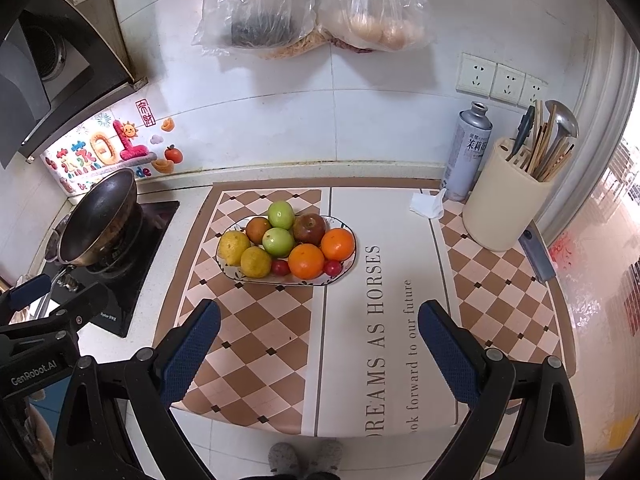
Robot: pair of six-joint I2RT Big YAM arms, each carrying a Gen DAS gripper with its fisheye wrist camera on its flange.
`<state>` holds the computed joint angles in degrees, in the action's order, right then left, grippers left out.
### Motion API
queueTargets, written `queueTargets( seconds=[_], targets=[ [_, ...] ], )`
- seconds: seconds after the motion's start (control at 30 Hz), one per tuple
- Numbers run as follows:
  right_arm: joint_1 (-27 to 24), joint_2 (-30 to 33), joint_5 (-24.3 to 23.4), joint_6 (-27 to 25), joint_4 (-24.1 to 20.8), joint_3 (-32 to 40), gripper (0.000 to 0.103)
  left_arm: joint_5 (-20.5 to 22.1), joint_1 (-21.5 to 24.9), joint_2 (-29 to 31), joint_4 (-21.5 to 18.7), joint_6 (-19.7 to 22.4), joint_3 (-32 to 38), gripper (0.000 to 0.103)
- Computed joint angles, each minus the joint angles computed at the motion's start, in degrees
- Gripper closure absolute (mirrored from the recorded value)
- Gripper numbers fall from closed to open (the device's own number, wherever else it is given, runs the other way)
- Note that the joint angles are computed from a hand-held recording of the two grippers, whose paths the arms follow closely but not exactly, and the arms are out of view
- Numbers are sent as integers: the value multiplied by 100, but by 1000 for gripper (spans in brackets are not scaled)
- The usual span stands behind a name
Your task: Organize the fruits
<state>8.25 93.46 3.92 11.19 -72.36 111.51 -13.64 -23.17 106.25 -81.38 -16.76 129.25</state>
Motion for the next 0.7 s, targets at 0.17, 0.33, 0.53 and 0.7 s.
queueTargets(
  seconds=[0.17,0.33,0.53,0.7],
  targets=[
    [20,-42,37,1,17,-43,2,19,5,-1,-6,5,2,0],
    [11,-109,51,24,29,-107,2,41,-9,37,-70,1,87,0],
    [-3,-150,68,30,34,-136,2,31,-24,10,-16,-11,43,0],
    [-6,-185,76,30,36,-155,2,47,-32,-35,41,28,-19,0]
  ],
)
